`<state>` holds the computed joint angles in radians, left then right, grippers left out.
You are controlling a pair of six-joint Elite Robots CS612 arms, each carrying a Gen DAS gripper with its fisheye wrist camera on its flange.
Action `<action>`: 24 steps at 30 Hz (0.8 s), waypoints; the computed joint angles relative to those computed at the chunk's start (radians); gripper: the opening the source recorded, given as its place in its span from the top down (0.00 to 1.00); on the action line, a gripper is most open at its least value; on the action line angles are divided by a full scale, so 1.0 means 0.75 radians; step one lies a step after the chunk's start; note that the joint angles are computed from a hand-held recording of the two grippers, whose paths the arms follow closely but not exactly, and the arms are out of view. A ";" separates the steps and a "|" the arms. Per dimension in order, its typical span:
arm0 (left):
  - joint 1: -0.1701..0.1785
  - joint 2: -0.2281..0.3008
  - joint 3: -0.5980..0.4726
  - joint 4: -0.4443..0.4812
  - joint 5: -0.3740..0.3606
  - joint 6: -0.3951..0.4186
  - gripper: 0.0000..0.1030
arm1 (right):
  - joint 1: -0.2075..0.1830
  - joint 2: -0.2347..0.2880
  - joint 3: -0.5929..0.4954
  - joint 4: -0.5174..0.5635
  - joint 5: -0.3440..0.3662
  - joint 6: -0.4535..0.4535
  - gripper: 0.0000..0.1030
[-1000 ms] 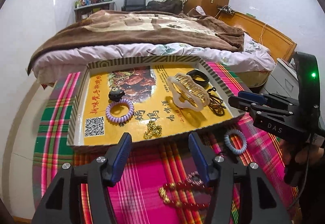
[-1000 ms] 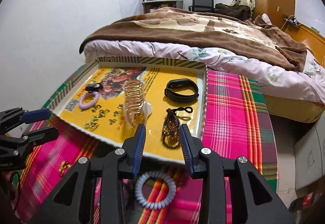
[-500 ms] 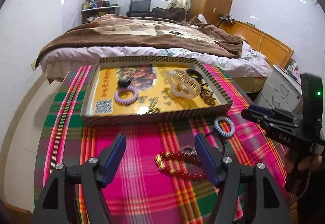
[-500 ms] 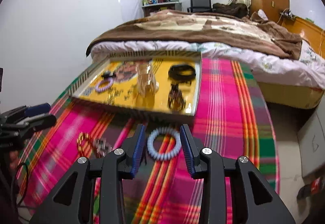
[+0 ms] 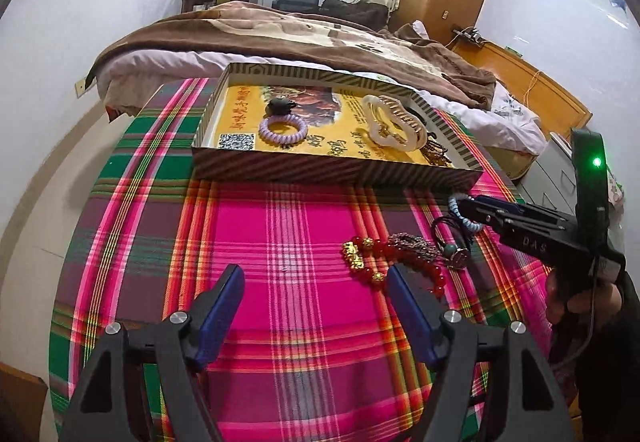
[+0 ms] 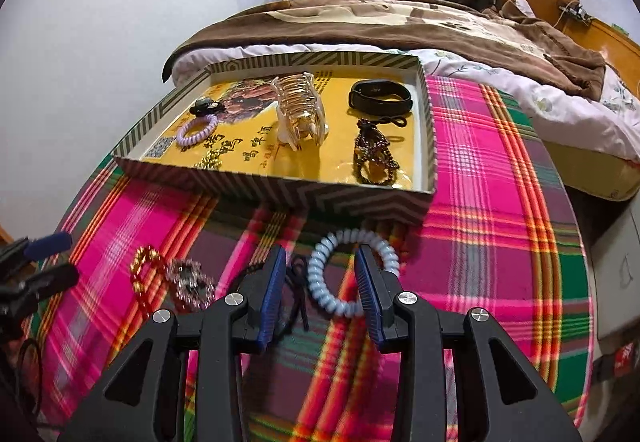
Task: Organize jewelry
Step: 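Grasp the blue-white coil hair tie with the right tool, then grasp the rhinestone hair clip with the left tool while the right tool holds the coil hair tie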
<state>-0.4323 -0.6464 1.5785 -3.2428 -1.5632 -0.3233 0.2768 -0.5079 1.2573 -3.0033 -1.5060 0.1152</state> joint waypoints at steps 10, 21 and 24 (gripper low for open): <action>0.005 0.006 -0.006 0.013 -0.003 -0.004 0.29 | 0.013 0.031 -0.090 0.160 -0.072 0.107 0.75; 0.010 0.014 -0.031 0.058 -0.007 -0.014 0.29 | 0.004 0.002 -0.017 0.060 -0.089 0.116 0.90; 0.008 0.020 -0.051 0.087 -0.018 -0.005 0.29 | -0.002 -0.019 0.027 -0.002 -0.089 0.128 0.90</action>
<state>-0.4264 -0.6312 1.5404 -3.1778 -1.5770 -0.3270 0.2749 -0.5219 1.2778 -3.0046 -1.5731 0.2114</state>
